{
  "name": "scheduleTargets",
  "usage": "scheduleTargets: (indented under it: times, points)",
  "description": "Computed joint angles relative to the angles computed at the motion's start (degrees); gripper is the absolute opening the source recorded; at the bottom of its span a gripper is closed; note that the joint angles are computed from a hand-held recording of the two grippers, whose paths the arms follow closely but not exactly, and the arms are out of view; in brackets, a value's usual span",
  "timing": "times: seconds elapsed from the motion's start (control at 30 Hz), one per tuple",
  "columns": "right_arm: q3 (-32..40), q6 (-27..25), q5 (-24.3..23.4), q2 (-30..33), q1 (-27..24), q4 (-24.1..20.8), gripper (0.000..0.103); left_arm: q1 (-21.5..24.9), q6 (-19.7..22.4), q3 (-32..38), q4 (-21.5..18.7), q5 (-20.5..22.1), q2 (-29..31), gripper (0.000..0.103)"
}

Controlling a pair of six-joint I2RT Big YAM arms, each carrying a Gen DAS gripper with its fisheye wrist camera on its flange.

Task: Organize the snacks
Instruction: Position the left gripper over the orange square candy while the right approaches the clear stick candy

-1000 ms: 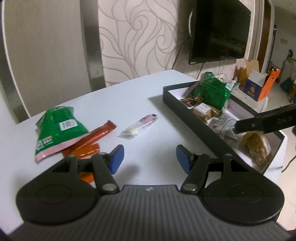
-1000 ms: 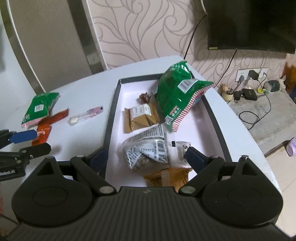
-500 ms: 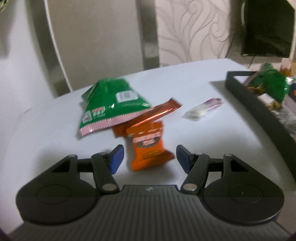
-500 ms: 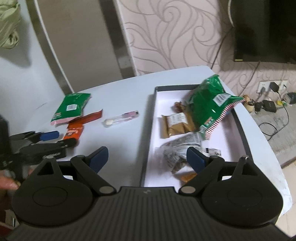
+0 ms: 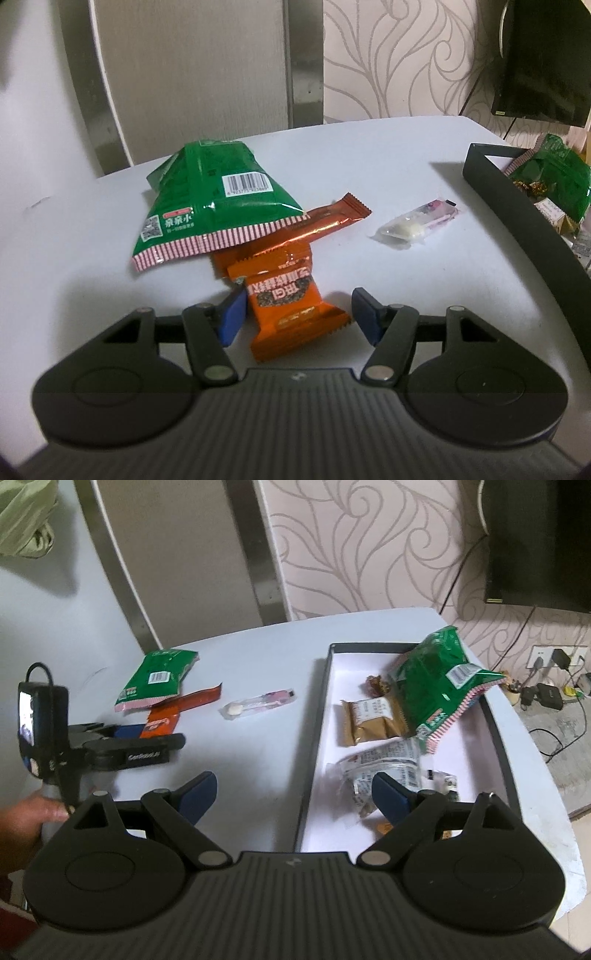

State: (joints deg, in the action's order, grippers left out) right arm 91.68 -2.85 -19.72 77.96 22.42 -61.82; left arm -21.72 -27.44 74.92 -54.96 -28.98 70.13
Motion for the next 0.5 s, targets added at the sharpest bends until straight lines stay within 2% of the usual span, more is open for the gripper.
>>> scheduleTargets:
  times: [0.13, 0.27, 0.5]
  points:
    - [1.07, -1.13, -0.95, 0.95, 0.88, -0.67, 0.093, 0.31, 0.32, -1.44, 1.13, 0.8, -1.37, 0.058]
    - [3.63, -3.02, -2.24, 3.3, 2.41, -1.73, 0.093, 0.18, -0.82, -2.08, 0.25, 1.29, -2.61, 0.057]
    - [11.95, -8.02, -3.17, 11.57, 5.99, -4.04, 0.093, -0.87, -3.35, -4.1, -2.13, 2.17, -6.19, 0.057]
